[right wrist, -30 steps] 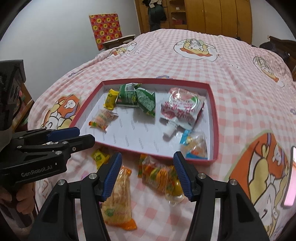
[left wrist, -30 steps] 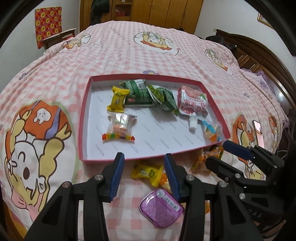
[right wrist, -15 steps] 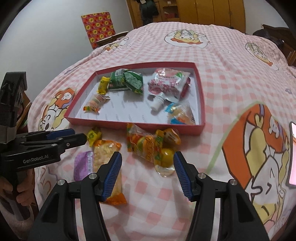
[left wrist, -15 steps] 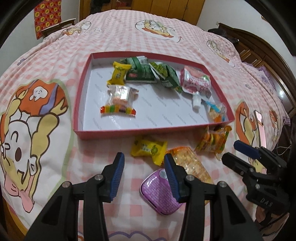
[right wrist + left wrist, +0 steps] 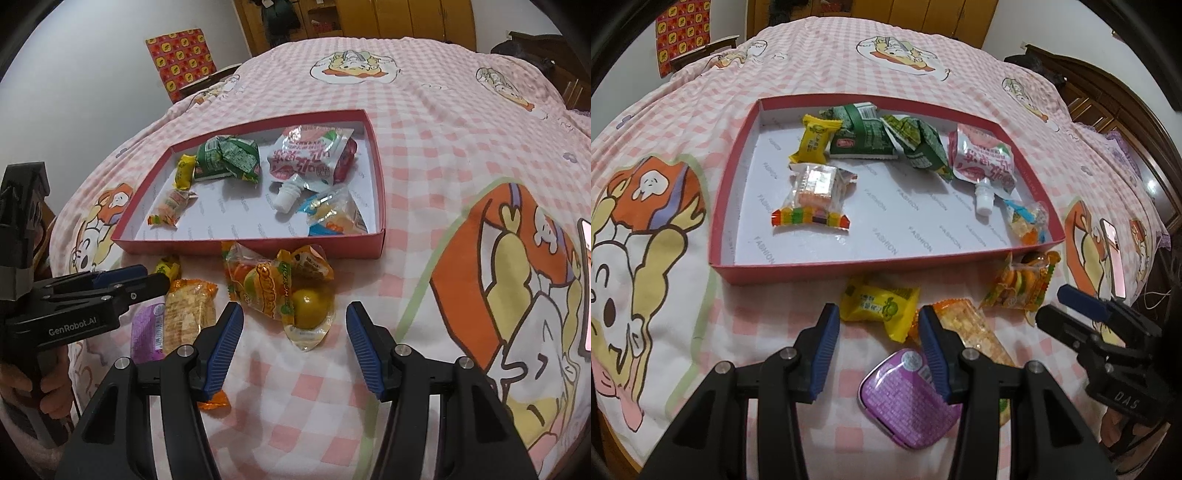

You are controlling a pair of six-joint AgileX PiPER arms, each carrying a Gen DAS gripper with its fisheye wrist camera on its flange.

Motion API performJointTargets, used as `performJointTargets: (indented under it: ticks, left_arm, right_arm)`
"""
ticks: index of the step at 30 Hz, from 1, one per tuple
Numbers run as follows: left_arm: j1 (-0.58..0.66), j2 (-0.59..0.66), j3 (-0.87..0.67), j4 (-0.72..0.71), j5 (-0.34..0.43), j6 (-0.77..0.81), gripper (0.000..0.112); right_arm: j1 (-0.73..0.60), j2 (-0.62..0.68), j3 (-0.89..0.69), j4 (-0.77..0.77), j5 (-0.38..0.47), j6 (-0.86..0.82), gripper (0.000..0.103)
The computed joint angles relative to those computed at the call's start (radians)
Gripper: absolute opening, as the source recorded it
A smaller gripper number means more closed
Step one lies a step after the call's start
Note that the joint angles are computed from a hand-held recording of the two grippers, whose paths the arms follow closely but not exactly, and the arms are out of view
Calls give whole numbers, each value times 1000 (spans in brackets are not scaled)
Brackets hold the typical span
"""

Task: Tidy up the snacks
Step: 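Grasp another yellow candy with left while right grasps the round yellow jelly cup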

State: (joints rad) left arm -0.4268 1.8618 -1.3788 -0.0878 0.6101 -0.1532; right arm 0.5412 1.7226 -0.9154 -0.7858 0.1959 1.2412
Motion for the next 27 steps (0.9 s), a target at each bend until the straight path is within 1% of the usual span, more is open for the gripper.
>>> performJointTargets:
  ticks: [4, 11, 14, 16, 17, 20, 23, 27]
  left_arm:
    - [3, 22, -11, 17, -18, -24, 47]
    - [11, 29, 14, -15, -67, 13, 49]
    - [14, 20, 33, -26, -85, 30, 48]
    - [13, 13, 45, -11, -90, 20, 43]
    - [12, 9, 51, 10, -89, 3, 39]
    - [17, 9, 57, -6, -94, 17, 38]
    - [3, 22, 46, 39, -91, -21, 38]
    - [-12, 28, 45, 89, -109, -64, 38]
  right_arm:
    - [-10, 24, -6, 43, -4, -44, 59]
    - [-28, 55, -8, 47, -30, -60, 59]
    - [-19, 55, -6, -53, -17, 17, 53]
    - [-12, 53, -5, -73, -10, 17, 50]
    - [-10, 51, -3, -83, -7, 17, 48]
    - [-5, 57, -11, -59, 9, -33, 44]
    - [-8, 77, -29, -26, 12, -78, 43]
    - [-22, 91, -40, -36, -7, -67, 43]
